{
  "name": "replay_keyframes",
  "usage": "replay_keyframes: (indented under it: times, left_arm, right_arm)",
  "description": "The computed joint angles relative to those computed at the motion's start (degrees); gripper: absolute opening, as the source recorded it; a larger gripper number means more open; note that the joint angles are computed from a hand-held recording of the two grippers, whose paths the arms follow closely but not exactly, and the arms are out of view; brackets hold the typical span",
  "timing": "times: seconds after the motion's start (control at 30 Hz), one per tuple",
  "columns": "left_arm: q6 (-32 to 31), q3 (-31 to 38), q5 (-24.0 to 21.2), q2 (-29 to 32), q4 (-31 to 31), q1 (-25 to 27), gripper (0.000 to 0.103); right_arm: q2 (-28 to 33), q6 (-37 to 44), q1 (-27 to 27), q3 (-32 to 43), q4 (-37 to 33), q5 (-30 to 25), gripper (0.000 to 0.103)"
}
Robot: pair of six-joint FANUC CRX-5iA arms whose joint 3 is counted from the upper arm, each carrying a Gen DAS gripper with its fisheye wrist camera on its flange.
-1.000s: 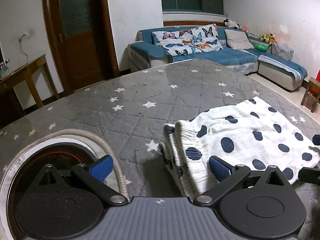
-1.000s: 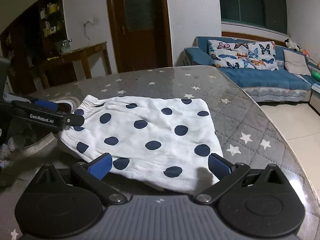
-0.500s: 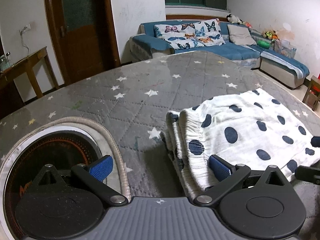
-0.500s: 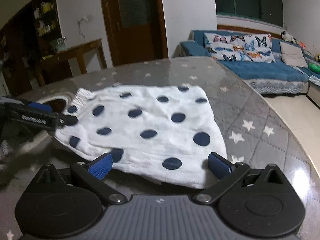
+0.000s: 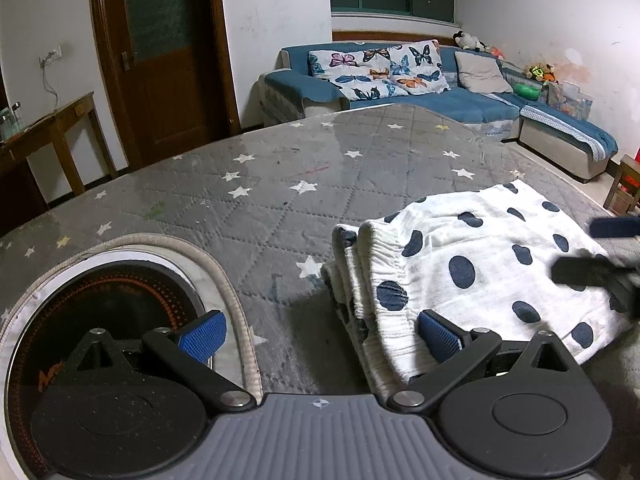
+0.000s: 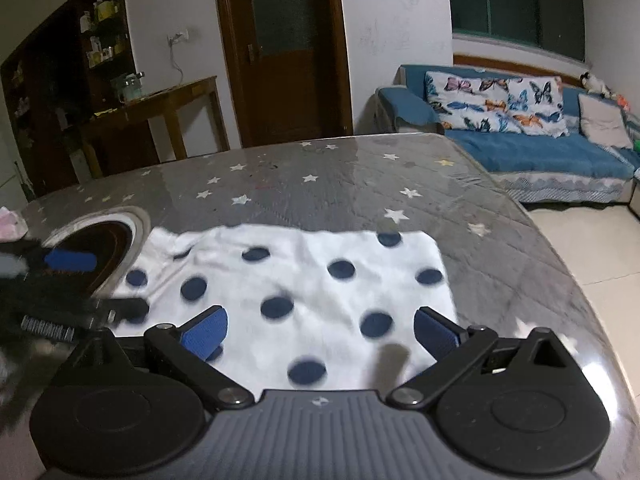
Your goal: Fold clothes
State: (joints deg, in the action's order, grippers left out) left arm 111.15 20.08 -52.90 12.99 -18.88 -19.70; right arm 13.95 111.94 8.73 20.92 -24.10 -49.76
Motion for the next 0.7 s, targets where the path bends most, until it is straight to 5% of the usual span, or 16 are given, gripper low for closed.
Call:
replay_keyframes:
  times: [0.37, 0.7]
  left_arm:
    - [-1.22, -0.55, 0.64, 0.05, 1.64, 0.78, 0.103]
    - [-0.37, -0.53, 0.33, -0.18, 1.13, 0.39, 0.103]
  right_arm:
    - [9.56, -6.49, 4.13, 9.11, 6.59, -1.89, 0.098]
    - [6.04, -4.74, 2.83, 5.59, 4.48, 0.55, 0.099]
